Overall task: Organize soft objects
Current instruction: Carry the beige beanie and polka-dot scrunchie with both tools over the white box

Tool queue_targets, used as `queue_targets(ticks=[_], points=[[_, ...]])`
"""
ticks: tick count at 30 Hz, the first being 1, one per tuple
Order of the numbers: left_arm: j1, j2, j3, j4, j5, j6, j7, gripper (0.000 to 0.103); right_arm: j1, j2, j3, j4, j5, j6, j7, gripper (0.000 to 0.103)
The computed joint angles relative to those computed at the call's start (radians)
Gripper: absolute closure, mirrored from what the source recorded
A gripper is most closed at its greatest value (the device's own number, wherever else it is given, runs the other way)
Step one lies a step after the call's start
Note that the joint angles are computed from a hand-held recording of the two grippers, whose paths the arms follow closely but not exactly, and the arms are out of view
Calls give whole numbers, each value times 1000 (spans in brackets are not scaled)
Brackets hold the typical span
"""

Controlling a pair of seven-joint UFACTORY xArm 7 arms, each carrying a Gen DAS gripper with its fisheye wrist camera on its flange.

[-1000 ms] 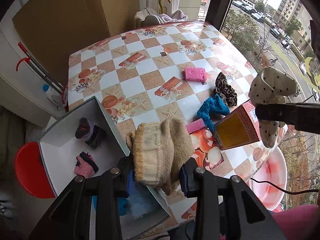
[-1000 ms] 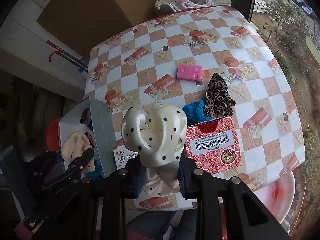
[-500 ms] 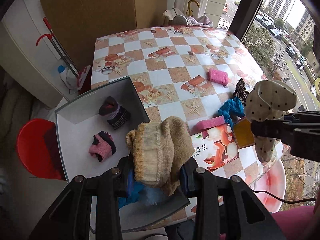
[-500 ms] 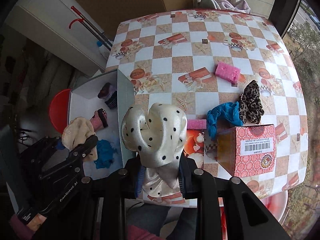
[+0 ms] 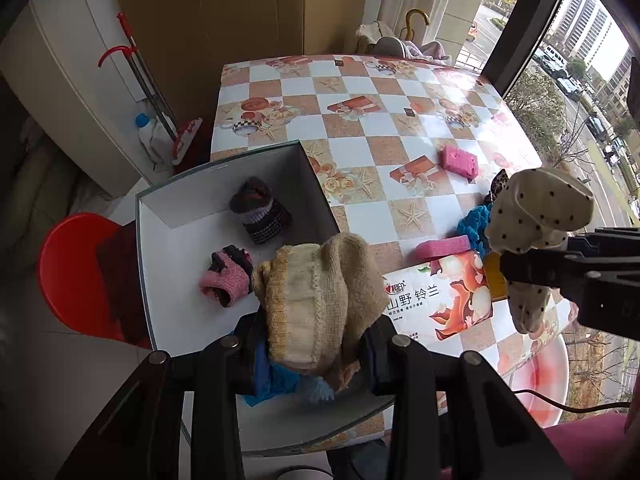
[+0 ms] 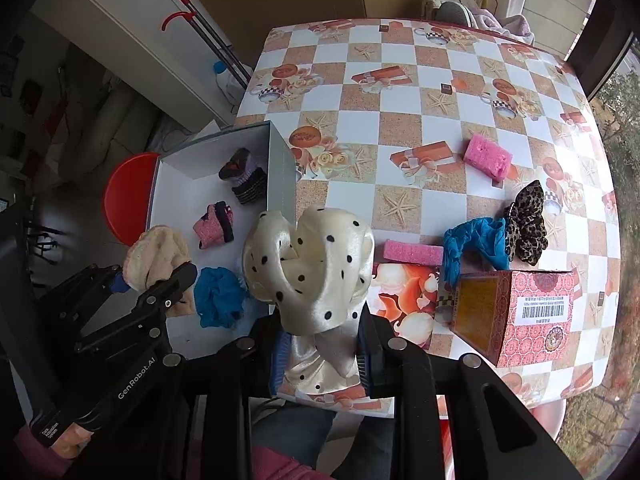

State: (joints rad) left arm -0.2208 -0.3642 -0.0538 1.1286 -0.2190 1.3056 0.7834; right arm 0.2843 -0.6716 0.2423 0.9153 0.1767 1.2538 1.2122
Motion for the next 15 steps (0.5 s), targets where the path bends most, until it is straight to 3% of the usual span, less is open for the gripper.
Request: queue_targets(ticks=[15], points=[[22,20,12,16,3,1,-2,64,12,61,2,38,-7,-16,-18,74]])
